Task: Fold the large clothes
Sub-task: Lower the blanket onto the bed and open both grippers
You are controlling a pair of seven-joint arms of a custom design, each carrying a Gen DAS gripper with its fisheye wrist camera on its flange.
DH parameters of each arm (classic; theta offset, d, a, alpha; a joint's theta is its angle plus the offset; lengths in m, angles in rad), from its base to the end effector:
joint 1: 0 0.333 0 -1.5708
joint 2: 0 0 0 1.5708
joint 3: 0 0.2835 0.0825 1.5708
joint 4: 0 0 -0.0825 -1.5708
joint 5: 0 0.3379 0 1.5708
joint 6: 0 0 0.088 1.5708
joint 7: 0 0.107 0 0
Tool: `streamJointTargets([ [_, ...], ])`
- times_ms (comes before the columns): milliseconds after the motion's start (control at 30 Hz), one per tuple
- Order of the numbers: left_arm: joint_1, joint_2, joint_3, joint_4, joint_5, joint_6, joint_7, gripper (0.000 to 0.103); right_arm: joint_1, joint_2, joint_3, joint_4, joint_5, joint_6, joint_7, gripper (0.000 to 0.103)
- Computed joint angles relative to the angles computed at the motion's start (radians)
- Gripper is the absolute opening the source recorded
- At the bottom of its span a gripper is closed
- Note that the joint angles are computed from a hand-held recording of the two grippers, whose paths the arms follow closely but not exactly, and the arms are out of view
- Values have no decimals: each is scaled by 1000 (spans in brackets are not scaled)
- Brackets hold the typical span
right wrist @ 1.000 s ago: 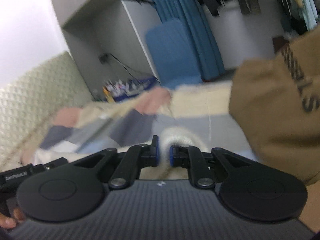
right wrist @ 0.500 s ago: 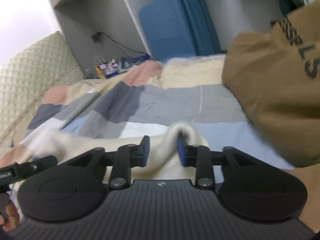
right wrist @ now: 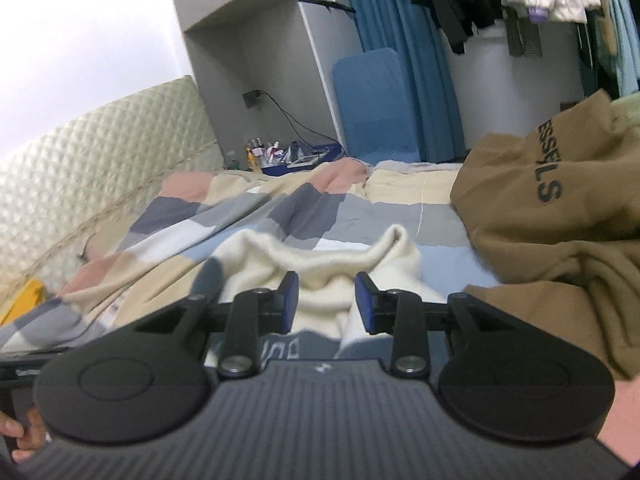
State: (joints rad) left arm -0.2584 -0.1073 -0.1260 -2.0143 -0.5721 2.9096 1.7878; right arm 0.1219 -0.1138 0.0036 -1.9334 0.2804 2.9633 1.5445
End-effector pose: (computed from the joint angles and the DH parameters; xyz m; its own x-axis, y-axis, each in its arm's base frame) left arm 0.5048 -0.1720 0.5975 -0.2868 -0.8970 0.3365 -0.5981 -0.1067 -0.7943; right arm 0.5289 0.0480 0.6540 0.0641 -0.9675 -0.2448 -0.4341 0.1938 -0.8798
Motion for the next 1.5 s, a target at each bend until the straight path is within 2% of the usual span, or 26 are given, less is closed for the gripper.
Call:
streamJointTargets([
  [67,-8,-82,5,-92,-21,11,-9,56,-33,-94,33,-84,-83,-15,89,35],
  [133,-7,-145,11,-166,16,22,-69,56,-63,-169,60,-146,-133,-45,146,35],
  [233,-29,-228,47,-265,30,33,-112,57,-57,-278,56,-241,-121,-78,164,35],
  [300,-27,-274,58,-326,62,40,-159,58,-57,-336,54,-301,-104,-94,175,47],
  [367,-22,-307,69,-380,89,46,-211,61,-70,-383,66,-354,-104,-113,190,52],
  [500,-36,-326,113,-437,113,44,-292,64,-131,-441,118,-426,-175,-184,232,52],
  [600,-6,-328,113,-448,186,19,-367,64,-141,-455,123,-463,-198,-210,248,54],
  [633,-23,-325,132,-449,188,24,-370,65,-151,-453,131,-468,-208,-221,265,58],
  [667,-57,-327,163,-453,173,31,-360,66,-153,-450,132,-475,-212,-225,277,69],
  [700,-121,-328,219,-453,130,41,-319,66,-149,-452,127,-484,-211,-226,284,74],
  [800,-258,-332,326,-447,29,57,-196,66,-99,-457,84,-509,-160,-230,277,73],
  [900,-304,-328,340,-434,-13,48,-106,66,-103,-464,97,-518,-167,-236,280,73],
  [1033,-309,-315,318,-422,-62,25,-47,66,-133,-463,134,-524,-221,-263,299,72],
  [1133,-250,-283,255,-410,-34,13,-49,66,-144,-437,156,-512,-271,-312,317,72],
  [1267,-185,-248,190,-388,27,-17,-47,65,-155,-428,178,-512,-346,-311,348,69],
  [1433,-125,-229,114,-389,129,2,-65,65,-165,-414,186,-504,-411,-343,395,45],
  [1467,-74,-225,67,-389,207,-2,-121,64,-169,-414,187,-503,-420,-345,411,39],
  [1500,-27,-223,25,-392,285,-2,-181,59,-177,-415,192,-502,-434,-348,432,32],
])
